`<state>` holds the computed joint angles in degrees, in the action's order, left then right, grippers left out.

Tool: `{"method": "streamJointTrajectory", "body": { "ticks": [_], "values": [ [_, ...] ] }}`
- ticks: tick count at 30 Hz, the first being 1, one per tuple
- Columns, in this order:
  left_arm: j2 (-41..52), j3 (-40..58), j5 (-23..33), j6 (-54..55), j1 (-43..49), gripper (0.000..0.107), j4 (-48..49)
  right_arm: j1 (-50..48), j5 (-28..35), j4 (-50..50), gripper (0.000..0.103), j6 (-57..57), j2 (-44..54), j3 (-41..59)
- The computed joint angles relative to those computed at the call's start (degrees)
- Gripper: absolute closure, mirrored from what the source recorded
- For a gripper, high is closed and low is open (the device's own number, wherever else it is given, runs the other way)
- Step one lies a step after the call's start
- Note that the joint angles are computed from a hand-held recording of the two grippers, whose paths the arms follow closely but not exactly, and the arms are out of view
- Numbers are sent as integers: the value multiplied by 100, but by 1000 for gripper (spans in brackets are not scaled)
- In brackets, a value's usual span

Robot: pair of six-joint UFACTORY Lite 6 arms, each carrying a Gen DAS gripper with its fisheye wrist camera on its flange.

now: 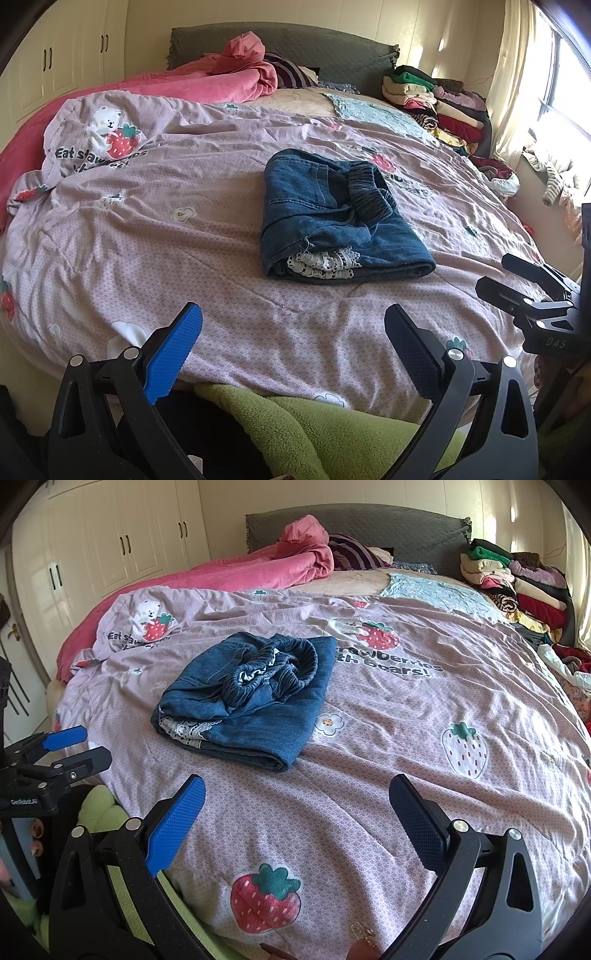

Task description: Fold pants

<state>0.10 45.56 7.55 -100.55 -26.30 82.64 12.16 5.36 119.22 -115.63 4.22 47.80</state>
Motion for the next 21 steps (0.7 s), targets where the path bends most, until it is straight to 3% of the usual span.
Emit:
{"method": "streamJointTrajectory", "body": {
  "ticks": [13,21],
  "values": [
    [-24,-16,10,21,-14,8,-14,17,-42,-443,9,432,-23,42],
    [30,121,203,1081,-91,8,-1045,-71,-7,-901,9,842,-47,56]
  ]
}}
